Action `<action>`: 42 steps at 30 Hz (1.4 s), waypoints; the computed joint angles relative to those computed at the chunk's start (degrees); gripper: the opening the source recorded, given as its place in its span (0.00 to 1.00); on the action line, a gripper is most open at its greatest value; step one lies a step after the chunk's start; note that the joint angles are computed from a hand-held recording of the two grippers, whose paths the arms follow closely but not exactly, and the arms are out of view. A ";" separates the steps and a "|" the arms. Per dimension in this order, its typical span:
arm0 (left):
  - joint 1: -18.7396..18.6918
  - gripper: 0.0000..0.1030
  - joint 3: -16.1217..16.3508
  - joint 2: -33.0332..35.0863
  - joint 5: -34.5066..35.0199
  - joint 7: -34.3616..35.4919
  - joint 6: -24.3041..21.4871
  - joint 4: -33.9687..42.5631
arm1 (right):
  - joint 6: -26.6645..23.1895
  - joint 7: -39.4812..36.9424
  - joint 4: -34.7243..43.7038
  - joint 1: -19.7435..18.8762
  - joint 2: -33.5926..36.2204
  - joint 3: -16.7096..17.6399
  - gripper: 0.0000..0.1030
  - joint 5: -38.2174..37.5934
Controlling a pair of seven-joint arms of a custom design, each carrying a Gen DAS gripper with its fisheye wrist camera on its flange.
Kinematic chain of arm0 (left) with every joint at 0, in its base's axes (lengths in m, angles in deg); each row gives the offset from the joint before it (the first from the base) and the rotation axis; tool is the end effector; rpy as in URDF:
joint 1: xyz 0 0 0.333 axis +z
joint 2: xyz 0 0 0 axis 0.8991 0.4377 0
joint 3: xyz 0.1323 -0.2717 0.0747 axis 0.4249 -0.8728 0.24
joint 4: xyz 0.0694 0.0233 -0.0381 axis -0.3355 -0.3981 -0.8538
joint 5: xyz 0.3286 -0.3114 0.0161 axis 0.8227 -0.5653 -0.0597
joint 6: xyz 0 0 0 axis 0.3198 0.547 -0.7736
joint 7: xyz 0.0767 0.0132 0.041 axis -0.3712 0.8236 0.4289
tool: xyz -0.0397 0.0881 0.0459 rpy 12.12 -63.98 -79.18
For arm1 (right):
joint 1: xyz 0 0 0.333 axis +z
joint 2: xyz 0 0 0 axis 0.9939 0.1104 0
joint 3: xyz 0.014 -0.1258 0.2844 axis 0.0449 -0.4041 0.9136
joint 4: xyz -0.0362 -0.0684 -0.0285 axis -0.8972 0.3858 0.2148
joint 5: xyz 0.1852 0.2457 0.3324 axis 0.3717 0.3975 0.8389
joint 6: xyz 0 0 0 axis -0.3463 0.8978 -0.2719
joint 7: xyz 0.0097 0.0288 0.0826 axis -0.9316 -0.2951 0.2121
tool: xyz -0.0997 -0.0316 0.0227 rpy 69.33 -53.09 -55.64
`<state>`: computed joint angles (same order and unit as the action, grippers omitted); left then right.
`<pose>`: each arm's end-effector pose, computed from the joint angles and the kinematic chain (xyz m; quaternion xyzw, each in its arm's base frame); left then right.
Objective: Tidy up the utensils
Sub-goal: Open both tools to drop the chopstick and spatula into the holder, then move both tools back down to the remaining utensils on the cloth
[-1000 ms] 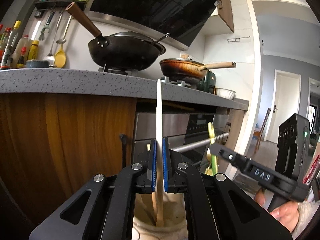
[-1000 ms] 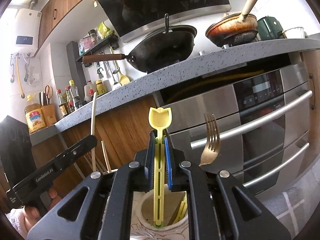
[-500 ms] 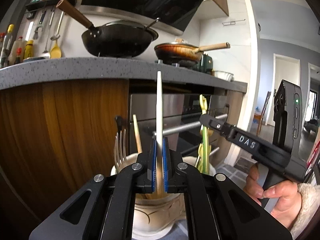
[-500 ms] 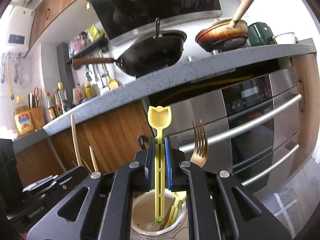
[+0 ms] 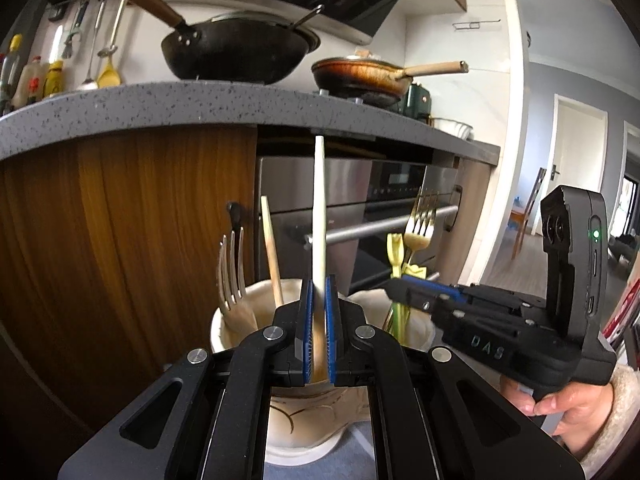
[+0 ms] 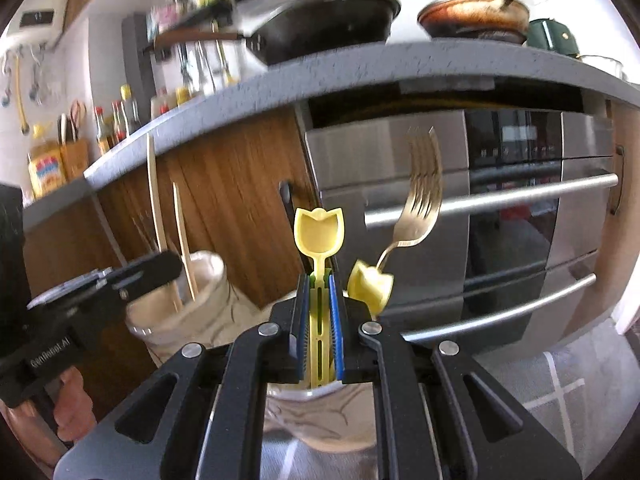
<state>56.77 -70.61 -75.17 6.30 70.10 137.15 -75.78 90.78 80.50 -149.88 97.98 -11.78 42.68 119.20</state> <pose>0.6004 -0.2530 0.5382 -0.5628 0.6084 -0.4480 0.3352 0.6762 0.2496 0.5173 -0.7245 0.4353 -0.1561 0.5111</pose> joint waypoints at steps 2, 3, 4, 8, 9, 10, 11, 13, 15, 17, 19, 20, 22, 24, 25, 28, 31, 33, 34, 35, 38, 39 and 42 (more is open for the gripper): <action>-0.05 0.06 -0.31 0.14 -8.53 7.95 -0.54 -0.73 | -0.01 5.04 -0.45 1.20 -0.06 -1.13 0.09 -5.90; -0.15 0.06 -0.42 0.16 -11.65 10.85 -0.88 -1.02 | -0.44 8.15 -0.60 1.76 -0.11 -1.77 0.09 -9.44; -0.30 0.06 -0.57 0.16 -14.99 13.83 -1.56 -1.29 | -0.73 9.83 -0.76 1.86 -0.19 -1.91 0.09 -11.22; -0.74 0.06 -0.76 0.09 -23.86 21.46 -2.88 -1.87 | -2.36 16.75 -0.51 1.92 -0.13 -2.52 0.09 -17.17; -0.85 0.06 -0.87 0.06 -26.24 23.63 -3.35 -1.95 | -3.08 18.08 -0.22 1.74 -0.02 -2.56 0.09 -17.97; -0.94 0.06 -0.92 0.03 -27.82 25.12 -3.65 -1.98 | -3.65 19.48 0.25 1.69 0.25 -2.63 0.09 -19.01; -1.03 0.06 -1.02 0.03 -30.05 27.28 -3.87 -2.04 | -3.93 20.07 0.40 1.51 0.34 -2.50 0.09 -19.42; -1.22 0.07 -1.08 0.10 -32.20 29.41 -4.48 -1.87 | -4.21 21.07 0.46 1.27 0.36 -2.33 0.09 -20.19; -1.29 0.07 -1.05 0.03 -34.28 31.03 -4.32 -2.04 | -4.47 21.03 0.45 0.88 0.32 -1.95 0.09 -19.91; -1.37 0.06 -1.01 0.13 -35.24 31.63 -4.24 -1.97 | -4.34 21.27 0.32 0.82 0.27 -1.83 0.09 -20.01; -1.46 0.07 -0.93 0.13 -34.91 31.28 -4.46 -1.90 | -4.19 21.66 0.18 0.89 0.19 -1.86 0.09 -20.53; -1.51 0.07 -0.92 0.12 -34.75 31.13 -4.66 -1.84 | -4.14 21.92 0.09 0.93 0.14 -1.91 0.10 -20.90; -1.62 0.11 -0.87 0.37 -34.25 30.70 -5.01 -1.35 | -4.42 22.00 0.16 0.81 0.11 -1.82 0.10 -20.90; -1.67 0.17 -0.79 0.27 -33.40 29.75 -4.84 -1.34 | -4.40 21.87 -0.04 0.73 -0.11 -1.76 0.11 -20.75; -1.68 0.17 -0.79 0.14 -33.46 29.67 -4.92 -1.41 | -4.43 21.72 -0.04 0.63 -0.18 -1.73 0.12 -20.51; -1.61 0.19 -0.86 -0.37 -33.71 29.49 -5.05 -1.71 | -4.36 20.84 -0.72 0.29 -1.03 -1.55 0.24 -18.98; -1.42 0.23 -1.04 -1.41 -33.04 28.46 -5.02 -2.43 | -3.98 19.46 -2.07 0.14 -2.49 -1.66 0.25 -17.19; -1.11 0.31 -1.31 -2.44 -31.14 26.31 -4.85 -3.14 | -3.84 18.26 -3.52 -0.06 -4.01 -1.85 0.33 -15.23; -0.89 0.36 -1.49 -3.03 -30.18 25.22 -4.78 -3.68 | -3.76 17.39 -4.31 -0.10 -4.83 -2.00 0.38 -14.10; -0.66 0.37 -1.72 -3.61 -29.36 24.29 -4.79 -4.15 | -3.70 16.42 -4.98 -0.09 -5.49 -2.19 0.39 -13.01; 0.20 0.42 -2.94 -5.55 -25.08 20.18 -6.89 -5.27 | -2.95 14.27 -8.04 0.26 -8.49 -3.18 0.48 -10.44; 0.53 0.43 -3.40 -6.27 -23.29 18.35 -7.86 -5.62 | -2.77 13.11 -9.14 0.37 -9.61 -3.54 0.54 -9.04; 1.56 0.57 -4.65 -8.70 -18.67 13.09 -9.78 -7.32 | -2.65 10.53 -12.18 0.99 -12.66 -4.90 0.64 -6.24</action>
